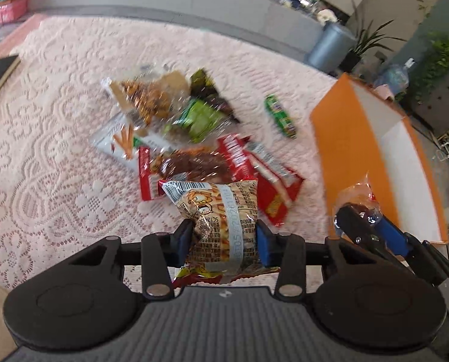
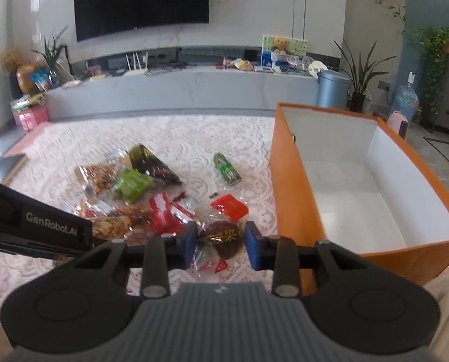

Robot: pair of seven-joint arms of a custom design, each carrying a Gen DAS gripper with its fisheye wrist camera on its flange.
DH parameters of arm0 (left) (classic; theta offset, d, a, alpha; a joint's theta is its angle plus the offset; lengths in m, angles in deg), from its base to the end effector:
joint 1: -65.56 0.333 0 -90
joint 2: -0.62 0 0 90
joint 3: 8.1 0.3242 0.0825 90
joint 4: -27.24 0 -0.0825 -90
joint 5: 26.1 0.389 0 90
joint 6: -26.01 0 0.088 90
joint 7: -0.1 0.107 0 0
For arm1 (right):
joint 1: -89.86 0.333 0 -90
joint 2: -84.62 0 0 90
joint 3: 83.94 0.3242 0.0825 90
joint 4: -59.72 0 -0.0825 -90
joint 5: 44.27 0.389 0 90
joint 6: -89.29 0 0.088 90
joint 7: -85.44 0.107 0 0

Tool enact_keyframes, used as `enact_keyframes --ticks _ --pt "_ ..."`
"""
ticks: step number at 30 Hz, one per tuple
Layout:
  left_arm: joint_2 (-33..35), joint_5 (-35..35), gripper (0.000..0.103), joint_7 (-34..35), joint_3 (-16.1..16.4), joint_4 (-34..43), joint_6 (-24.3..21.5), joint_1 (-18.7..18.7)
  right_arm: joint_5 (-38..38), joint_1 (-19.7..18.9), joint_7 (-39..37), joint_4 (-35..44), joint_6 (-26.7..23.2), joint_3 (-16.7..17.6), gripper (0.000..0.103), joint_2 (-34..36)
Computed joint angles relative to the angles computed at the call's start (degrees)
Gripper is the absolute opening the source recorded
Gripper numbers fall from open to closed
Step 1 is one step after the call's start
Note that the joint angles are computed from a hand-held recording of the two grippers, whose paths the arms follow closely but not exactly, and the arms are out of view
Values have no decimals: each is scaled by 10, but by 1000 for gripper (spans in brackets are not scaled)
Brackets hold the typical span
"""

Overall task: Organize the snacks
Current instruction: 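Carry the peanut bag and candy over the orange box with both tools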

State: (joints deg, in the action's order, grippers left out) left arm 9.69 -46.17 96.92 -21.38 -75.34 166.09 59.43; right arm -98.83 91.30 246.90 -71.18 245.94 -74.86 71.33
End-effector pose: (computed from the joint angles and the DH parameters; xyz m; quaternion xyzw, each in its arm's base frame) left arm 0.6178 -0.2089 0.5238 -0.5937 0.7509 -0.2880 0.0278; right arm 0.5024 0.1297 0.5156 -0.5381 0.7211 -0.3465 0.2654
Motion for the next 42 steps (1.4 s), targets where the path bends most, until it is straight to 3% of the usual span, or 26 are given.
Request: enact_keyframes --ticks 9,19,22,26,30,35,38,42 --pt "-44 -32 48 76 -12 4 16 -26 43 -39 -51 -56 50 -7 33 -103" --pt "13 -33 48 147 -43 127 -36 -78 165 -67 -224 -111 50 -75 33 -208" --pt "53 -7 48 146 -53 182 -61 -93 212 -51 -302 -118 41 -116 33 -222" --pt "96 40 48 145 -63 245 -90 -118 279 -28 -398 -107 11 -168 33 -217" --pt "139 100 48 144 -64 302 -122 -143 384 35 -524 -84 -11 -254 33 -197" --pt "195 151 48 166 -64 373 -167 -171 457 56 -634 -36 -51 -290 33 -147" --pt "244 188 48 172 -54 444 -217 -197 521 74 -697 -12 -72 -315 33 -117" --pt "278 225 48 185 -41 487 -243 -222 552 63 -753 12 -104 -310 33 -84"
